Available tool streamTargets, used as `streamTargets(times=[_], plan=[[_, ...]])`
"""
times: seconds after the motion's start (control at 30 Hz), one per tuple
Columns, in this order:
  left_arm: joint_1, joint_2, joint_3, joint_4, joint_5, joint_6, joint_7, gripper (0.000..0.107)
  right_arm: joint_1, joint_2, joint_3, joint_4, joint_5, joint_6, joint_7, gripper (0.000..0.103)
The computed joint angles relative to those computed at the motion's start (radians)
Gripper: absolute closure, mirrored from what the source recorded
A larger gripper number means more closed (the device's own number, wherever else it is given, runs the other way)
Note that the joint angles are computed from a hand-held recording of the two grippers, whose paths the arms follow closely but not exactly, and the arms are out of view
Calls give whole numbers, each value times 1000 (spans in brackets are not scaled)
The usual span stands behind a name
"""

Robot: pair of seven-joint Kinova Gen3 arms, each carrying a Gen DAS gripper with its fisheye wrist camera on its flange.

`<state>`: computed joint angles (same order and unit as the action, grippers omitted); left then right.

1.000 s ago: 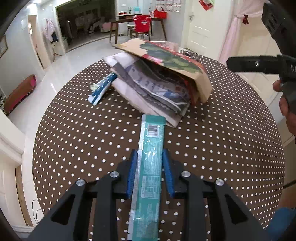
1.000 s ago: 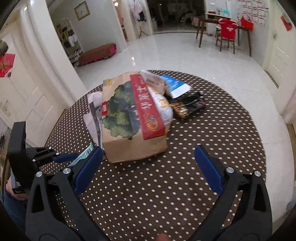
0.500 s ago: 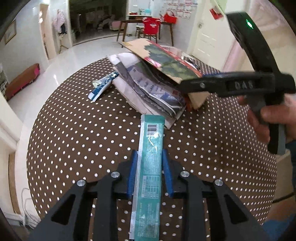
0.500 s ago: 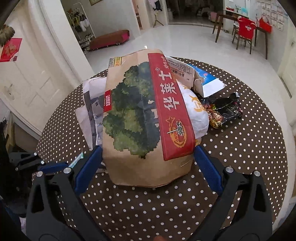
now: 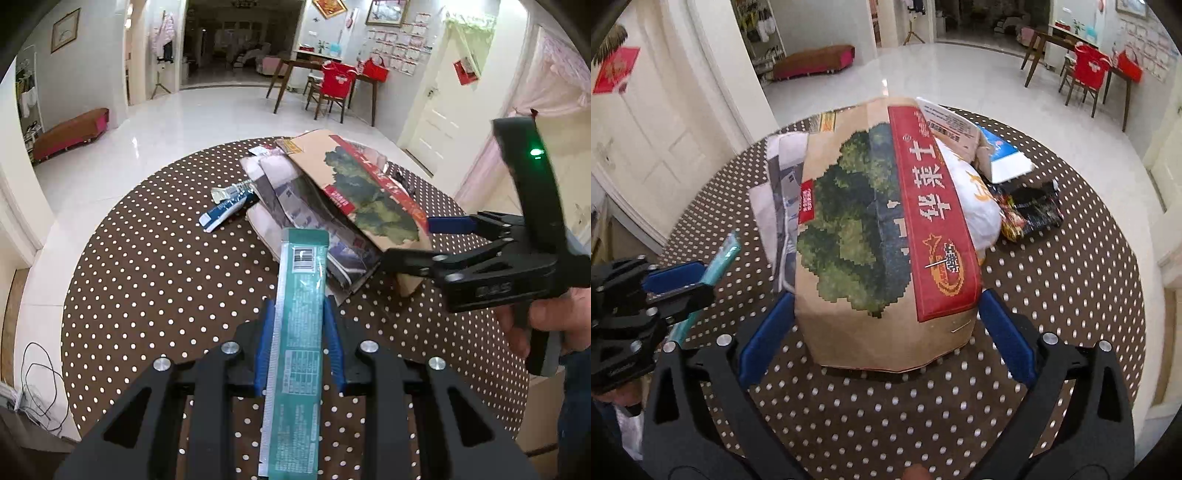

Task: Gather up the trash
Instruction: 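Grasp the brown red-striped paper bag with the right gripper while the left holds the box, then lift the teal box with the left gripper while the right lifts the brown bag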

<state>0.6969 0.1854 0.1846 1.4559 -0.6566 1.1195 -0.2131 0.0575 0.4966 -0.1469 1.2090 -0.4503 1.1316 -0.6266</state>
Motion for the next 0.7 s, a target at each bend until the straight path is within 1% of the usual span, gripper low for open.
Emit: streamTargets(times=[0.17,0.23,0.3,0.43,0.53,0.6,0.67,0.7], plan=[[25,21,-3,-51,-22,42,25,81,-44,-16,7,34,43,-59,-18,6],[24,30,-8,-80,-23,58,13,81,-18,-16,-10,46,11,-62,9,8],[22,26,-16,-83,-25,59,11,81,29,-15,-25,47,-51,-38,32,9],[35,32,-18,-113,-49,81,20,81,111,-19,-32,38,-152,14,88,10],[45,46,-20,-154,-64,95,7,81,161,6,-23,-12,-211,91,91,11],[47,66,-25,-190,-66,94,-14,81,177,24,-16,-43,-224,133,86,12],[55,90,-33,-233,-62,96,-41,81,176,19,4,-42,-217,133,98,11],[57,99,-39,-247,-57,94,-53,81,182,27,0,-53,-197,152,100,11]])
